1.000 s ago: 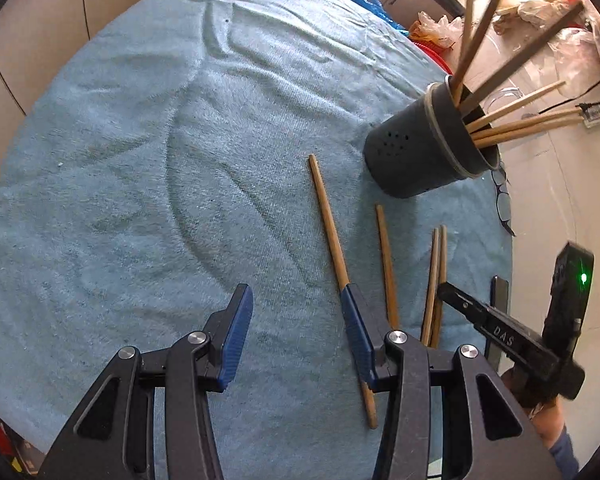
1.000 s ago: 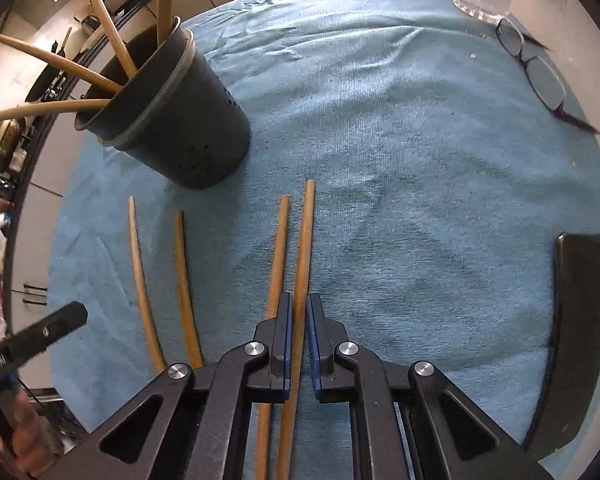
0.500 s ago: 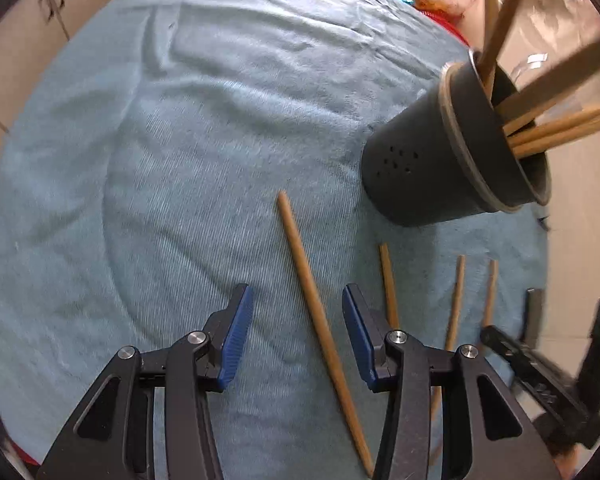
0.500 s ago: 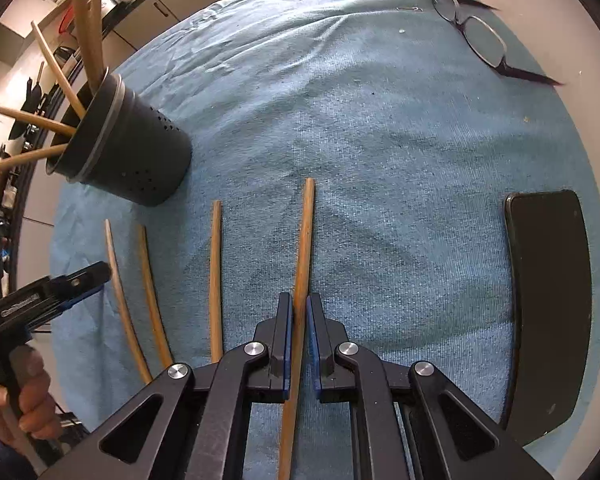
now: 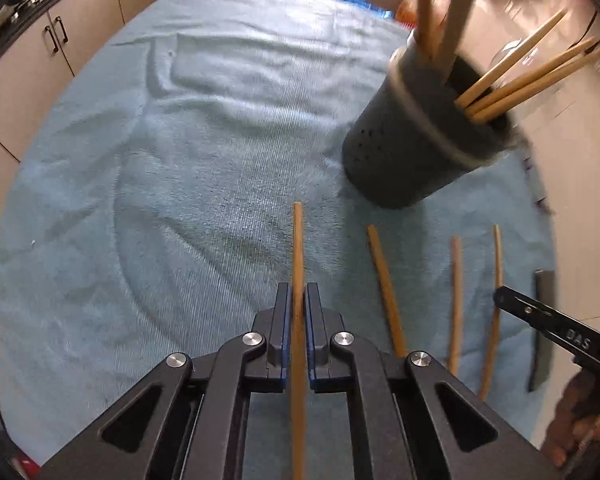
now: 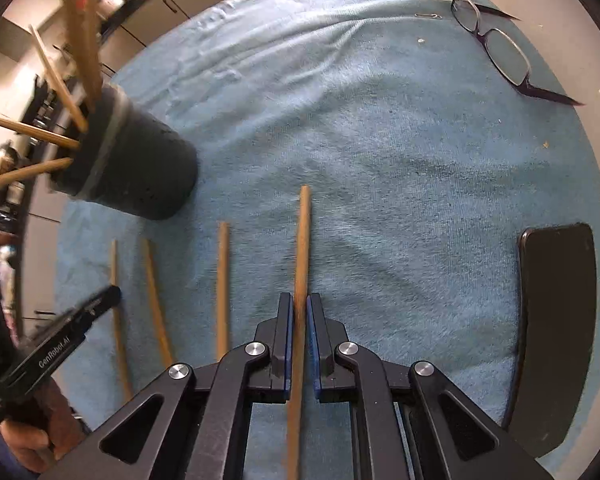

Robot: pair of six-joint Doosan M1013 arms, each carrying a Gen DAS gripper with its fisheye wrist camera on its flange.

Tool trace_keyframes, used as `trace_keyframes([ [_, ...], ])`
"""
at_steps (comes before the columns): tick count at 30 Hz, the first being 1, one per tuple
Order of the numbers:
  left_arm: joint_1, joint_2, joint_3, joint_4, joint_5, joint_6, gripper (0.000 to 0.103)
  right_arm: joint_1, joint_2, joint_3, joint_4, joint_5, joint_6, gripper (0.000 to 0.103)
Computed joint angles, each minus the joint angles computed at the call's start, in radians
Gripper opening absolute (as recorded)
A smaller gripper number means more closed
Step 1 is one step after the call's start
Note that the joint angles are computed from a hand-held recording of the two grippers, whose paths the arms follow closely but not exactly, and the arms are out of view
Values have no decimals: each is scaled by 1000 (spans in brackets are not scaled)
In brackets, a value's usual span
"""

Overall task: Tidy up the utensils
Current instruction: 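Lift both held chopsticks upright and carry them over the black holder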

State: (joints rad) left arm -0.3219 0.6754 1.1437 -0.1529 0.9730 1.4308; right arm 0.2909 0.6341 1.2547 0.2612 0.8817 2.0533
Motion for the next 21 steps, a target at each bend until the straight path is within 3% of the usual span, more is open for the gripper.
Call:
trace_keyframes([
  [6, 8, -125, 142, -76, -231, 72, 6, 22, -99, 90, -81, -191, 8, 7],
  [11, 3, -191, 203, -55, -347, 68, 6, 42, -184, 172, -189, -347, 68, 7],
  [21, -2, -226, 210, -44, -400, 90, 6, 57, -233, 217, -304, -436, 168, 7],
])
